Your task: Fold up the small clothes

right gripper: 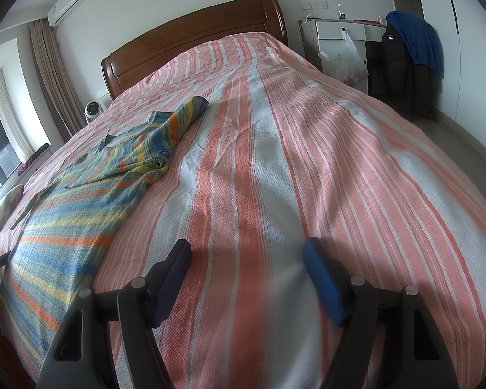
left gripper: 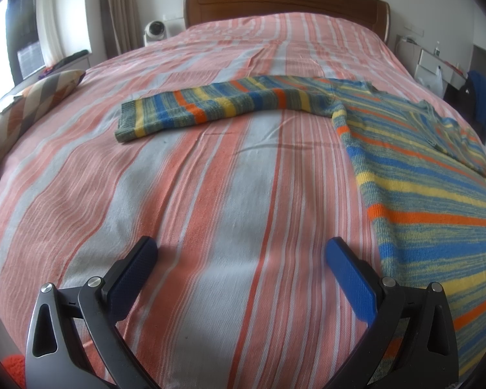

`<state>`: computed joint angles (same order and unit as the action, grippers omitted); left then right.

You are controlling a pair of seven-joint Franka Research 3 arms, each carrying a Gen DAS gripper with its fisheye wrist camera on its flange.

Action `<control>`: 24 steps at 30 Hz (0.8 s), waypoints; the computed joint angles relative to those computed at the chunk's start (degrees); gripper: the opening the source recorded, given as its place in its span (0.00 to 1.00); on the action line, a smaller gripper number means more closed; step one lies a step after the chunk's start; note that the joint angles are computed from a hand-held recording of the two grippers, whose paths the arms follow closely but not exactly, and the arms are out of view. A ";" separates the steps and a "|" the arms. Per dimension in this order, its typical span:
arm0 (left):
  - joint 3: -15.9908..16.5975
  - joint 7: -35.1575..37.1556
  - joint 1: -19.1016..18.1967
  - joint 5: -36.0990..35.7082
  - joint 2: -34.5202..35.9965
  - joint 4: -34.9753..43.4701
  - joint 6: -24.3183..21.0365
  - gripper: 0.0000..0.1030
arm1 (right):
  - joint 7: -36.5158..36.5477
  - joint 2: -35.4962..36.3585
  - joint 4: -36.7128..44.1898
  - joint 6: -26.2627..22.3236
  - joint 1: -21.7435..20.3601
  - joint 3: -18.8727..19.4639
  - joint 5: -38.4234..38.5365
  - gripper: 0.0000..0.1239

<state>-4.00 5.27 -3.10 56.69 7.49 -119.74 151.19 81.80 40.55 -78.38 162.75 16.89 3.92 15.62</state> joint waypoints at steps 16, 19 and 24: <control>1.39 46.63 17.91 -65.76 7.41 11.37 3.51 0.91 | 0.52 0.02 0.04 -0.04 0.44 -0.49 -0.46 0.58; 1.77 45.48 17.62 -62.15 11.72 18.47 -1.55 0.22 | 0.75 0.03 0.01 -0.03 0.59 -0.76 -0.75 0.58; 0.77 46.51 15.15 -57.59 15.95 31.04 -4.20 0.01 | 0.93 0.00 0.03 -0.15 0.63 -0.85 -1.02 0.58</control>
